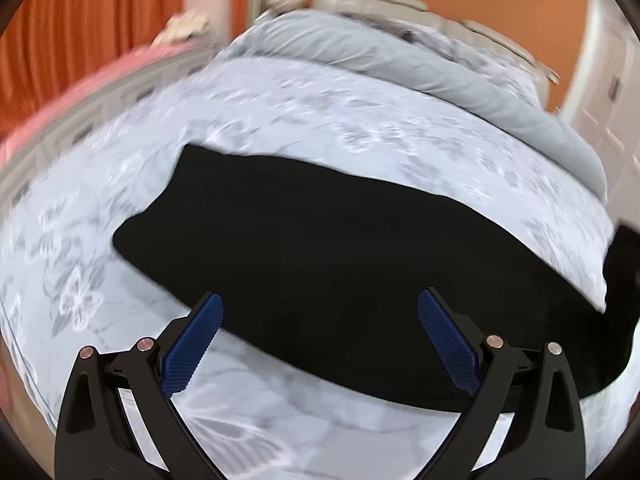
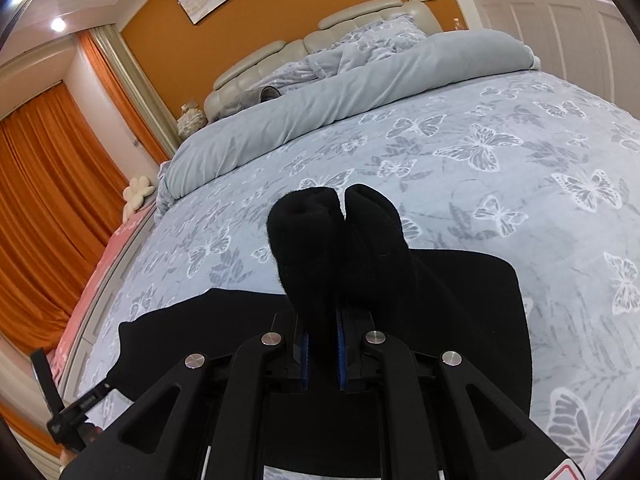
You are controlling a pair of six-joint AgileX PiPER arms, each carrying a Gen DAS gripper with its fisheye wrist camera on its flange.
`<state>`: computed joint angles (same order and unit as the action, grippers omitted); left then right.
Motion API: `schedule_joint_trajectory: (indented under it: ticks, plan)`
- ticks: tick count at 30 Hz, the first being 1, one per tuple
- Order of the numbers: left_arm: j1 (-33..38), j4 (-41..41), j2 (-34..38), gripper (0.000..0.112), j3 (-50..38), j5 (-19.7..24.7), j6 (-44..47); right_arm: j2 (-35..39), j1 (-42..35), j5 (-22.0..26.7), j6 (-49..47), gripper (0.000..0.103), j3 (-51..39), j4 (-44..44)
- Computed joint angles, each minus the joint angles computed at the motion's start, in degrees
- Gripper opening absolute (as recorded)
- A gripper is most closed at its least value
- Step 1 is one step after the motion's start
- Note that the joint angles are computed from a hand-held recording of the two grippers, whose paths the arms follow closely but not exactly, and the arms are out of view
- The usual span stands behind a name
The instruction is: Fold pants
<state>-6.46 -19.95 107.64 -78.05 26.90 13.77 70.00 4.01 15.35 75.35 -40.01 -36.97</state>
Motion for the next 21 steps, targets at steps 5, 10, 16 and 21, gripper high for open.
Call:
schedule_joint_trajectory:
  ticks: [5,10,16,21]
  plan:
    - [10.6,-2.14,8.27,0.096,-10.95,8.52,-7.86,-0.18,0.45,1.06,2.61,0.01,0.29,-1.99]
    - [14.19,2.83,18.22,0.096,-23.8,15.12,-17.23,-0.26,-0.04,1.03,2.77,0.01,0.43,-1.78]
    - [13.95,-0.91,25.48,0.029,-35.22,19.84,-10.72,-0.65,-0.5,0.54,5.17,0.01,1.16,-3.69]
    - [11.47,11.27,27.59,0.036,-40.89,20.6,-20.85,-0.11,-1.21,1.58,1.4,0.01,0.59,-1.55]
